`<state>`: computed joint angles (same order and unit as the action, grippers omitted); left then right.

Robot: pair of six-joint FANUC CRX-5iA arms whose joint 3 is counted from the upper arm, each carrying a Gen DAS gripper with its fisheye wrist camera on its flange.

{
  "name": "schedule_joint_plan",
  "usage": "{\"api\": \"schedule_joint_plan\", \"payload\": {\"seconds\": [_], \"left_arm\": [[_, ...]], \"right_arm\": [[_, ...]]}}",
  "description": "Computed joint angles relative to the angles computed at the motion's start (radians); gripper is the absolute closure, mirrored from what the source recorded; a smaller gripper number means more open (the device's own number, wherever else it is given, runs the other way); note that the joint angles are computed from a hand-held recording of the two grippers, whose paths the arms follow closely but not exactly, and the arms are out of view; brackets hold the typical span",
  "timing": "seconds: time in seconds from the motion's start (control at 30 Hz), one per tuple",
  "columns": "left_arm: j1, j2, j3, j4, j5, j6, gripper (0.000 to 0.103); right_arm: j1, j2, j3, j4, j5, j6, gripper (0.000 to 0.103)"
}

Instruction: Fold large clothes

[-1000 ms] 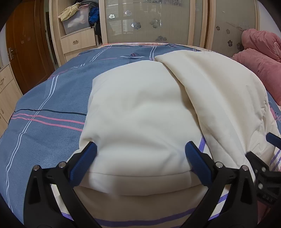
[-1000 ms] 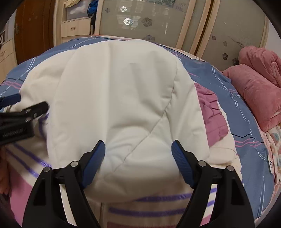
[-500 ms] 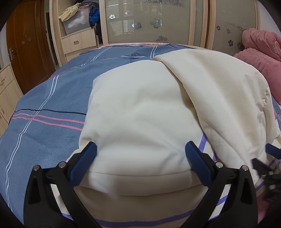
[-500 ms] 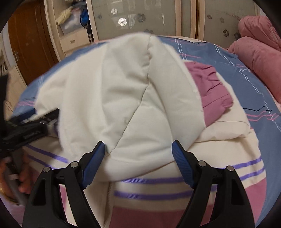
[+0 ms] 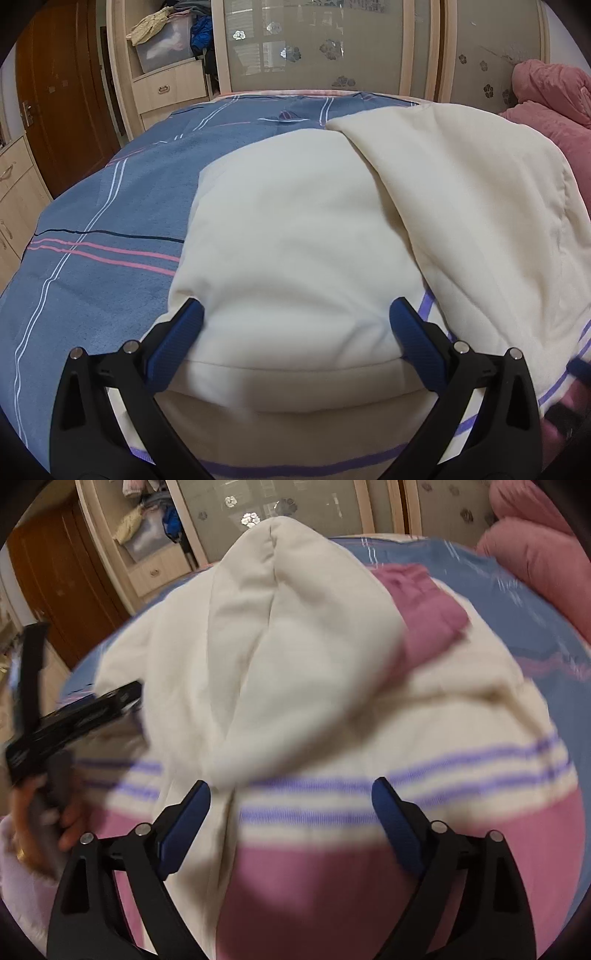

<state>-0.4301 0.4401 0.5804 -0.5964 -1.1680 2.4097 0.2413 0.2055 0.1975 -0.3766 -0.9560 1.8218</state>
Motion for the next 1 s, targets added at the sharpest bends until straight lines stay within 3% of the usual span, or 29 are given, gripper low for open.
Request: {"api": "schedule_joint_plan", "payload": {"seconds": [0.13,0.2,0.3,0.33,0.43,0.53,0.63,0.77,0.87,1.0], "left_arm": [[-0.039,-0.070,-0.075,-0.055,-0.020,0.057,0.002],[-0.060,-0.137,-0.174,-0.070,-0.032,0.138,0.002],[-0.100,-0.252,-0.347,-0.088,-0.015,0.292,0.002],[-0.129,-0.285,-0.391,-0.121,-0.003,0.332,0.002],[-0.242,-0.276,-0.384,-0.217,-0.171,0.402,0.002],[-0.279,-0.276,-0.397,-0.205,-0.209,0.404,0.002],[-0.301,-0.271,-0.392,-0.201,-0.244,0.383,0.002],[-0.294,-0.289,-0.412,-0.161,-0.241,0.403,0.002],[-0.291,-0.297,-0.416,-0.136,-0.247,0.407,0.002],[-0.294,-0.310,-0.435,-0.122,-0.245,0.422,0.002]], "right_arm": [[0.032,-0.131,-0.182,0.085,0.100,0.083,0.013],[0.032,-0.172,-0.229,0.089,0.115,0.123,0.013],[-0.043,-0.177,-0.181,-0.087,-0.026,0.251,0.013],[-0.099,-0.158,-0.132,-0.205,-0.135,0.308,0.013],[-0.187,-0.077,-0.029,-0.374,-0.384,0.351,0.013],[-0.216,-0.060,-0.016,-0.424,-0.465,0.385,0.013],[-0.246,-0.049,-0.016,-0.451,-0.556,0.384,0.020],[-0.275,-0.031,-0.014,-0.469,-0.628,0.370,0.039],[-0.285,0.019,0.022,-0.494,-0.763,0.367,0.064],[-0.205,-0.010,-0.034,-0.359,-0.679,0.355,0.064]]}}
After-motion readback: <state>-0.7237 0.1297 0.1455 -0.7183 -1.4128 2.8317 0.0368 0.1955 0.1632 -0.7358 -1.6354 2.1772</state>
